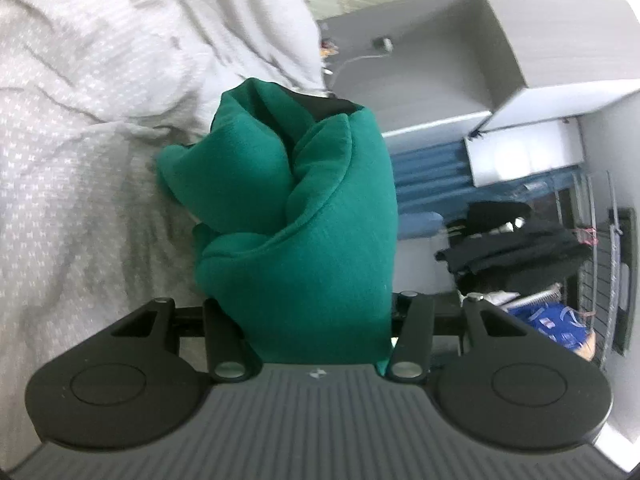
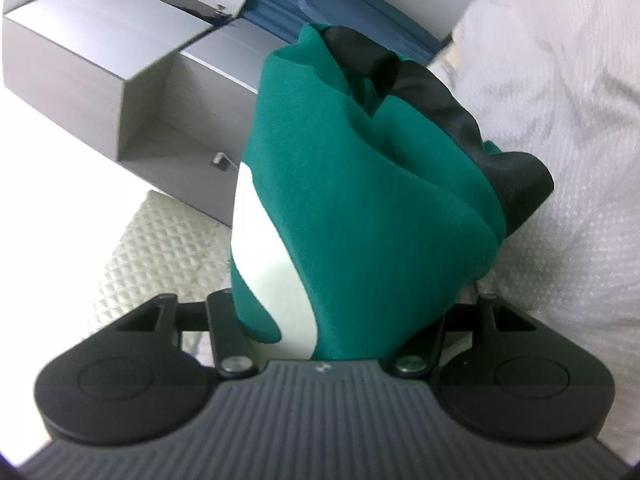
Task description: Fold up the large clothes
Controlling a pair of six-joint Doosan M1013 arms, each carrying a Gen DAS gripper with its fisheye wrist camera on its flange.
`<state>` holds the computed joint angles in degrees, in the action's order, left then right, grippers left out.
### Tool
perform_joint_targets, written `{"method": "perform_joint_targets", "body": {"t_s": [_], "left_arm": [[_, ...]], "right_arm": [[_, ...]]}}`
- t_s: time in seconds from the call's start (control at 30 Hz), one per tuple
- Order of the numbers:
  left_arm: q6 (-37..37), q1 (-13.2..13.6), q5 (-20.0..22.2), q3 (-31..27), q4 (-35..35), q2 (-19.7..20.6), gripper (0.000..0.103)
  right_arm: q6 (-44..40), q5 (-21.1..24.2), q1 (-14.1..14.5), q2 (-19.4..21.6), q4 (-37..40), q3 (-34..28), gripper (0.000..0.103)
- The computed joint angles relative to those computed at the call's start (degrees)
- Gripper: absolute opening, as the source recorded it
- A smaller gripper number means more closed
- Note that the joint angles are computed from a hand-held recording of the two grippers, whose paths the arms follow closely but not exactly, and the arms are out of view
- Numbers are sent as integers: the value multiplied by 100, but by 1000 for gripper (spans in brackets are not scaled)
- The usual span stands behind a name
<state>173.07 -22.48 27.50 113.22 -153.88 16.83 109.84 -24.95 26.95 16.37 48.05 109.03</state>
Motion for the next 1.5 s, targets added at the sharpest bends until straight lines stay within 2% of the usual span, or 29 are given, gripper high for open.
{"method": "perform_joint_targets", "body": {"t_s": [0.23, 0.43, 0.57, 0.7, 0.83, 0.97, 1.03, 1.17, 1.23, 1.33, 1.43, 1.47, 1.5], "left_arm": [[-388, -103, 124, -151, 709, -239, 55], [-1128, -366, -275, -669, 1687, -382, 56], [-1334, -631, -426, -1034, 1962, -401, 56], [-1654, -930, -647, -1593, 2360, -216, 56], [-2854, -1157, -845, -2508, 3575, 321, 56], [-4176, -1274, -902, -3628, 4909, 1145, 56], [-4784, -1319, -887, -4192, 5553, 1584, 56], [-6844, -1380, -884, -5463, 7716, 2498, 56], [-7441, -1406, -806, -6037, 8430, 2951, 56], [-7675, -1352, -569, -6474, 8738, 3422, 56], [-7892, -1321, -405, -6909, 9149, 3852, 57], [-7711, -1319, -466, -6942, 9100, 3948, 57], [-7287, -1308, -533, -6919, 8752, 4004, 58]], "right_arm": [[-235, -197, -2, -551, -99, 251, 60], [-607, -76, -191, -1092, 164, 393, 60], [-844, -71, -406, -1432, 370, 430, 60], [-791, 76, -821, -1617, 302, 371, 60], [-781, 252, -1279, -1643, 301, 288, 60], [-325, 317, -1726, -1487, -112, 236, 60], [296, 283, -1968, -1323, -667, 261, 60], [1504, 27, -2337, -897, -1621, 335, 60], [2138, -144, -2506, -608, -2096, 351, 60], [2357, -442, -2495, -277, -2047, 408, 60], [2575, -447, -2573, -5, -2145, 373, 60], [2734, -534, -2603, 95, -2413, 393, 60], [2859, -628, -2616, 159, -2602, 400, 60]]}}
